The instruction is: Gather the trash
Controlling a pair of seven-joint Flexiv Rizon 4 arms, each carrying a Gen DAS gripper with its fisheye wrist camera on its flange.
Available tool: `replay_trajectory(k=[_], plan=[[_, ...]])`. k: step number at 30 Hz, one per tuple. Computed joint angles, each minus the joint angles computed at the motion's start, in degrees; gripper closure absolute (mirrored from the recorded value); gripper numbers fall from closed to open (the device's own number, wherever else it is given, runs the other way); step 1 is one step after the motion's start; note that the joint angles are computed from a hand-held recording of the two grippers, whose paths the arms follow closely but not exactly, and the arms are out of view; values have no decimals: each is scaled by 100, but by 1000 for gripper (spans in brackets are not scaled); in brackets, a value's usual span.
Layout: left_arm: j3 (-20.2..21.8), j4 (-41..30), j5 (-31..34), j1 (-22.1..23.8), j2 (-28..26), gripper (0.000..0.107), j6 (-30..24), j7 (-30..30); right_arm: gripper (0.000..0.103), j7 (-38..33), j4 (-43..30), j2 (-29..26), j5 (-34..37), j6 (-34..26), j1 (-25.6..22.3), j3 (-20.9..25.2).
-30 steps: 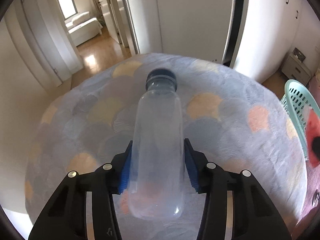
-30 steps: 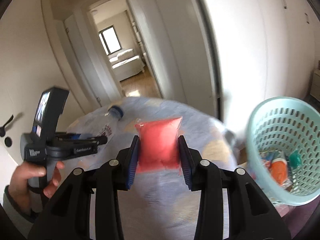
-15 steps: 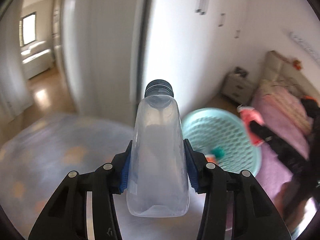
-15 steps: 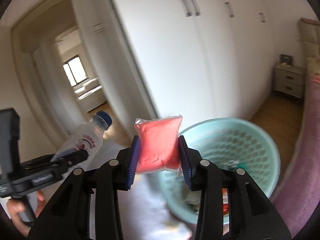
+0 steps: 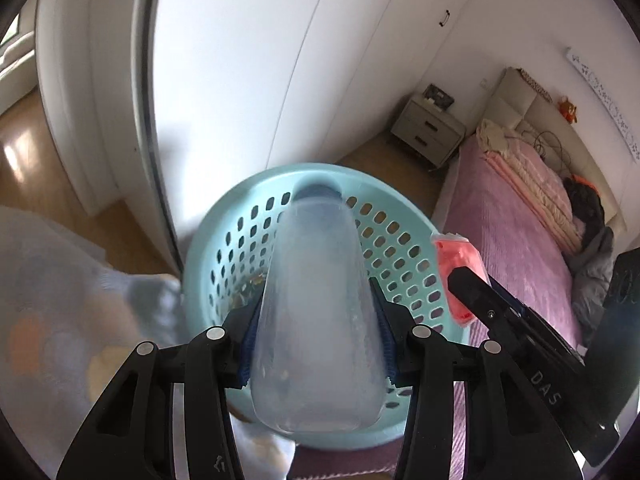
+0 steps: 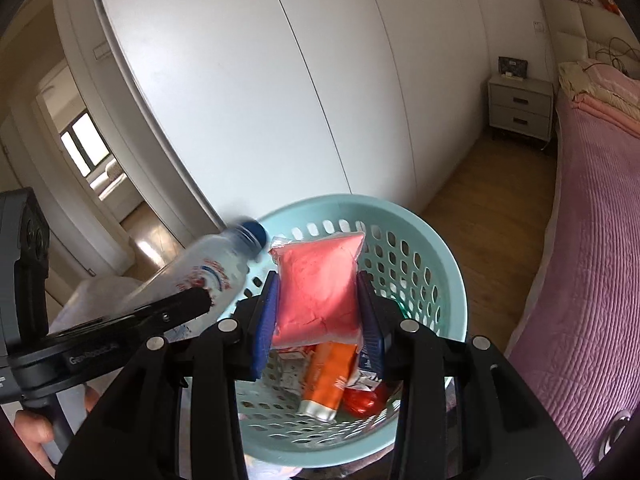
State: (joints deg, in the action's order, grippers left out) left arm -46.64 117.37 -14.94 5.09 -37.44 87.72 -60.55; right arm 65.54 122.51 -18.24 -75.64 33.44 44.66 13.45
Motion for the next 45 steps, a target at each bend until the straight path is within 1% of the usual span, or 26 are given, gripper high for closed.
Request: replay_trajectory(k=[2,4,6,7,8,9,11,15,16,19,22,24,26,28,29,31,32,33,34,35,36,38,40,42,43,45], plan=[[125,-77,26,-158,-54,60,24,3,67,49,37,-22,-82,174,-81,-42],[12,-43,56,-83,-89,55,130,36,67,134,55,-44,-179,328,-144,-74],[-32,11,156,-7,-66,55,222,34,67,165,98,-34,-286,459,-208,-101],[-51,40,202,27,-27,55,242,19,63,146,99,-36,-277,444,-206,-93],[-116,115,263,110,-20,54,336,21,58,105,20,-66,-171,308,-123,-46],[-177,166,316,180,16,53,382,-16,58,101,-6,-79,-152,265,-100,-49],[-364,354,486,414,43,45,614,-98,58,148,0,-66,-176,235,-65,-45],[-863,742,924,1080,118,42,883,-275,58,133,34,38,-146,90,11,17],[-924,830,1035,1191,153,40,975,-337,58,113,44,62,-150,56,22,28],[-1003,1174,1399,1459,340,34,1519,-599,58,-108,-100,48,-35,-217,178,106],[-887,1552,1727,1582,654,29,2219,-942,58,-420,-332,-23,120,-586,411,163],[-794,1784,1925,1669,896,26,2609,-1167,52,-521,-443,-59,95,-740,548,170],[-692,1986,2120,1767,1105,24,2928,-1369,46,-689,-652,-151,125,-1068,765,185],[-342,2214,2219,1658,1374,21,3375,-1544,43,-832,-855,-250,140,-1373,974,181],[-56,2348,2224,1508,1484,19,3697,-1605,39,-870,-925,-285,124,-1479,1054,172],[432,2515,2186,1218,1623,17,4132,-1689,34,-933,-1102,-398,92,-1764,1249,144],[713,2609,2184,1054,1624,17,4416,-1685,31,-983,-1217,-478,105,-1969,1370,128],[952,2642,2159,900,1625,17,4598,-1658,31,-1057,-1359,-588,112,-2239,1525,102],[1269,2691,2024,631,1586,17,4866,-1580,29,-1103,-1449,-661,128,-2408,1627,81],[1655,2755,1765,249,1474,17,5304,-1465,28,-1181,-1602,-782,171,-2683,1777,49],[1888,2778,1643,25,1369,17,5615,-1425,28,-1249,-1750,-896,203,-2923,1915,12],[2282,2769,1448,-351,1118,17,6205,-1387,27,-1304,-1879,-1006,199,-3130,2060,-43],[2539,2757,1334,-579,1017,17,6459,-1417,27,-1361,-1990,-1101,157,-3272,2179,-93],[2735,2721,1326,-697,969,16,6558,-1491,27,-1417,-2102,-1189,151,-3433,2288,-138],[2828,2687,1275,-790,959,16,6554,-1494,27,-1471,-2186,-1255,171,-3557,2359,-164],[2962,2643,1257,-891,1025,16,6375,-1534,27,-1576,-2331,-1357,245,-3741,2458,-203]])
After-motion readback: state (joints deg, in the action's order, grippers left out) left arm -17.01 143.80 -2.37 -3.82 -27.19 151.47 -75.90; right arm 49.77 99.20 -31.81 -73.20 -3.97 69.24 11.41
